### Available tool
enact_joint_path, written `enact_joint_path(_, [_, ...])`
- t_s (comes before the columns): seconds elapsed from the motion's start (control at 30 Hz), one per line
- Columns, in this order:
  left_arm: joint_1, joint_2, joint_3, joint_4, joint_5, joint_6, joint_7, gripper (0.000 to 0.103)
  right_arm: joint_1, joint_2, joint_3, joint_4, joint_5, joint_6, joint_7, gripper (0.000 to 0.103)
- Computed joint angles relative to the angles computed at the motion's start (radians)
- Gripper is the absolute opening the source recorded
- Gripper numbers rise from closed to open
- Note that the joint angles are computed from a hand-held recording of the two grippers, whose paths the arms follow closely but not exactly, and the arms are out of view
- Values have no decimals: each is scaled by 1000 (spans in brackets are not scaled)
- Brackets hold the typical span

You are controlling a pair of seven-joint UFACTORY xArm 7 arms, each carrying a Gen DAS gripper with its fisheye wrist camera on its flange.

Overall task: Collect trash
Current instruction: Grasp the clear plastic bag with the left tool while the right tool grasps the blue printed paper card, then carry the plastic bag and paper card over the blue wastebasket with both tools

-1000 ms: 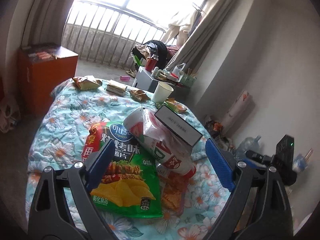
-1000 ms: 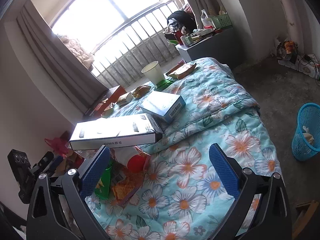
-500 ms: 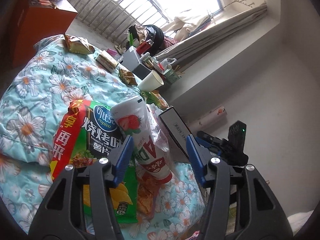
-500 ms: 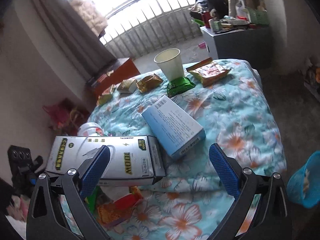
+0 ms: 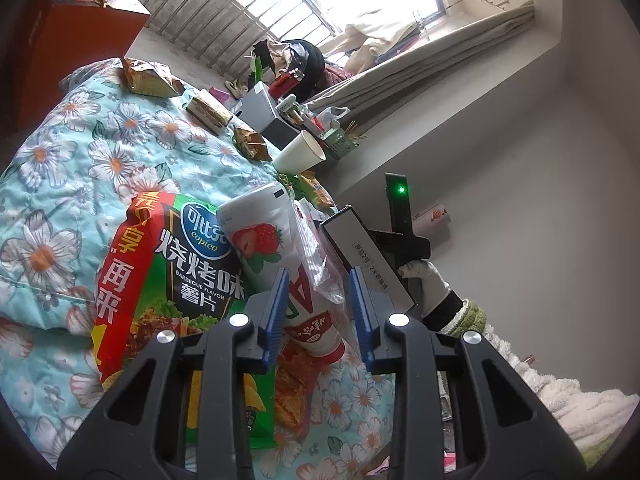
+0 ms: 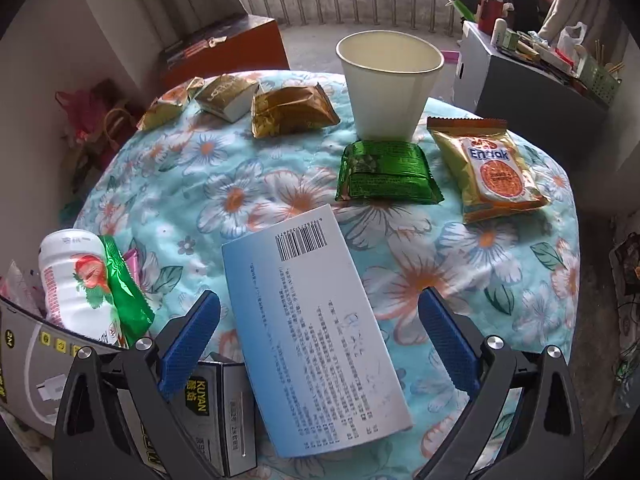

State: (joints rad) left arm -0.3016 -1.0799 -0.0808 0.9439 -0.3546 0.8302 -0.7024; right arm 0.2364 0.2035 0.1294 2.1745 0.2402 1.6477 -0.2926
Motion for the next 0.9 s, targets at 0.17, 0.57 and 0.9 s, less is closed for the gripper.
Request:
enact_joint_path(0.17, [-4, -4, 2, -2, 6, -4, 15, 18, 44, 52, 9, 64, -77, 29, -18, 96])
enact_joint_path(0.57, [11, -10, -13, 7, 29, -10, 26, 11, 81, 57, 2, 49, -123, 5, 15, 83])
enact_joint_path(0.9, [69, -9, -54, 89, 115, 39, 37, 10, 30, -106, -9, -96, -77, -144, 67, 75])
